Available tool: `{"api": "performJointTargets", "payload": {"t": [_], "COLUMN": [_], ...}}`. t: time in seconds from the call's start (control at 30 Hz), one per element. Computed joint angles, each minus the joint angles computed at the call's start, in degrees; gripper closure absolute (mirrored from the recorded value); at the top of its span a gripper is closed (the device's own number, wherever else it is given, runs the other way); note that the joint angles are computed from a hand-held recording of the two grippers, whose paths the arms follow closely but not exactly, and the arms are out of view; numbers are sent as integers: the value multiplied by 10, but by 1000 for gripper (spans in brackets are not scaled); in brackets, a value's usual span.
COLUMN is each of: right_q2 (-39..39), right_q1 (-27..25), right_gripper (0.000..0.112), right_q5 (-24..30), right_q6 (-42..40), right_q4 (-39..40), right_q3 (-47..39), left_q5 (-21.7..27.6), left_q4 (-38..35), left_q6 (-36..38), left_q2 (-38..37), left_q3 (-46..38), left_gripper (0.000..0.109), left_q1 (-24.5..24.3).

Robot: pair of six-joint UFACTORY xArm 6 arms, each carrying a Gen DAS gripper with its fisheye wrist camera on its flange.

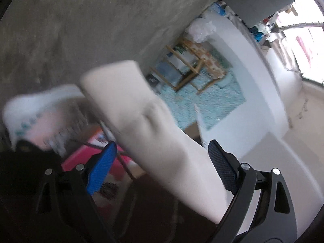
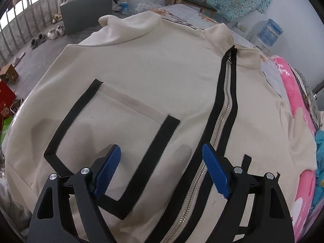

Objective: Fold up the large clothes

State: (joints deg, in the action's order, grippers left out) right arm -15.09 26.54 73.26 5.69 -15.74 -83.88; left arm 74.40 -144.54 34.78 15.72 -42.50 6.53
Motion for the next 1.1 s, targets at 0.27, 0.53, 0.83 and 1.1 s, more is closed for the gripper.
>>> {"api": "performJointTargets", "payload": {"t": [0.27, 0.53, 0.83, 1.1], "right_q2": [-16, -50, -151, -240], "right_q1": [-12, -51, -125, -230], "right_gripper": [32, 32, 32, 32], "right_q5": [-40, -108, -176, -177], "right_q6": [-2, 3, 1, -50], "right_q4": [19, 65, 147, 222], "right_q3": [21, 60, 142, 190], "left_q5": [-138, -275, -278, -202], "left_q4": [276, 637, 927, 1113], "left_q6": [-72, -218, -296, -345], "left_q2": [-9, -124, -215, -139], "left_q3": [-99, -197, -500, -741], "left_gripper": [77, 94, 94, 93], "left_q1": [67, 138, 87, -175]}}
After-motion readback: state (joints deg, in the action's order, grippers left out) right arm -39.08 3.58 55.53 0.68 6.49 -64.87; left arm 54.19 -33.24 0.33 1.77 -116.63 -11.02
